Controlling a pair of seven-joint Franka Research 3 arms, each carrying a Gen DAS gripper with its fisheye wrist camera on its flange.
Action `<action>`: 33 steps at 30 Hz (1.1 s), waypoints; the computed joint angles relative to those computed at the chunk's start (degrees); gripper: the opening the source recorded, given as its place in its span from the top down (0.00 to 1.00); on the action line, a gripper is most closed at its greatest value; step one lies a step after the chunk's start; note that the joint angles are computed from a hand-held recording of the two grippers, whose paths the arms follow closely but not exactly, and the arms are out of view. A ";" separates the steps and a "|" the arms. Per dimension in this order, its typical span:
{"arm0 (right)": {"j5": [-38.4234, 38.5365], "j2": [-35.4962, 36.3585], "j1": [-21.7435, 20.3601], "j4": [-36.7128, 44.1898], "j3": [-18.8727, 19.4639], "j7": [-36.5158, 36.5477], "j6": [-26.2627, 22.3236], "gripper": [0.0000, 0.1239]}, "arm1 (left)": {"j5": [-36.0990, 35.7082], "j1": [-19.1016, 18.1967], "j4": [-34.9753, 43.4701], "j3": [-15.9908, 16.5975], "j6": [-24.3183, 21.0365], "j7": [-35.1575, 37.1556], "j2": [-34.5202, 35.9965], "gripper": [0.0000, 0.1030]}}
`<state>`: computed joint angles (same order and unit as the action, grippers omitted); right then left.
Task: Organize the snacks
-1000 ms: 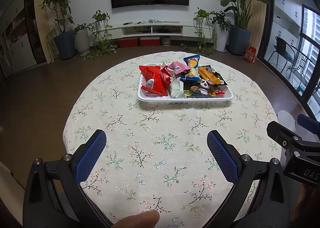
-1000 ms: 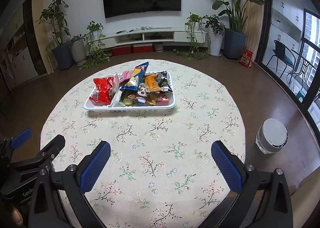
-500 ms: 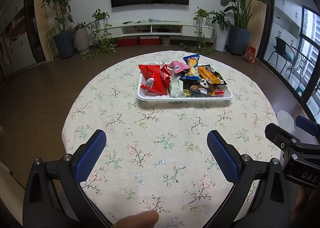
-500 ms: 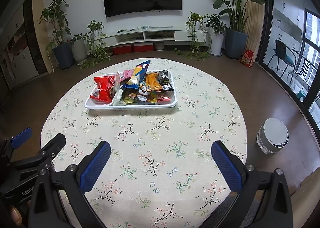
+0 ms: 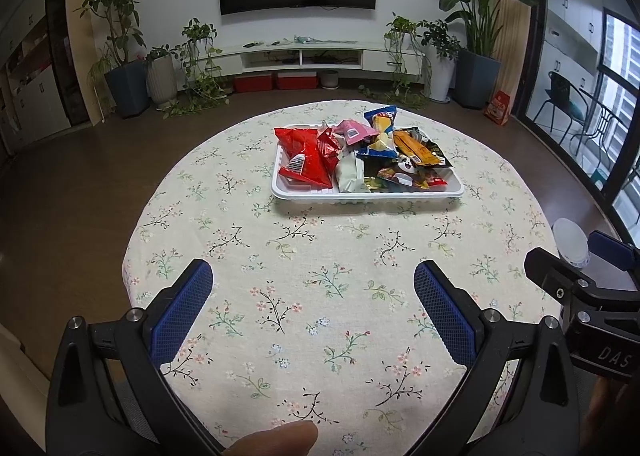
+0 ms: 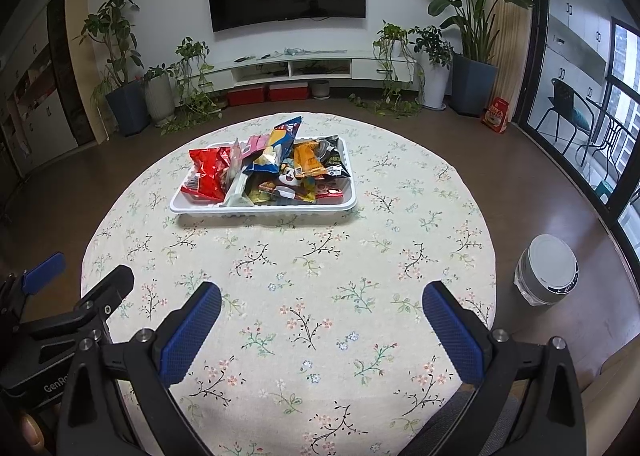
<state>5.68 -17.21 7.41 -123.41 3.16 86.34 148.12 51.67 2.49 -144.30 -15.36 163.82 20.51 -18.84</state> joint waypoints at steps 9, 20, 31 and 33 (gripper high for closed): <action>0.00 -0.15 0.14 -0.40 -0.01 -0.13 -0.05 0.17 | 0.08 -0.07 -0.01 0.10 0.09 -0.08 0.05 0.01; 0.07 -0.21 0.16 -0.52 -0.02 -0.31 -0.22 0.17 | 0.17 -0.03 0.01 0.02 0.01 -0.26 0.05 0.01; 0.19 -0.13 0.21 -0.53 -0.09 -0.62 -0.47 0.17 | 0.09 -0.04 -0.01 0.06 0.11 -0.26 0.05 0.01; 0.21 -0.49 0.22 -1.10 -0.10 -0.74 -0.34 0.17 | 0.00 -0.09 0.00 0.20 0.14 0.01 0.13 0.01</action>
<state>5.89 -17.70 7.63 -124.51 3.06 85.59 147.79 51.68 2.39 -144.30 -15.16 163.96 20.52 -18.72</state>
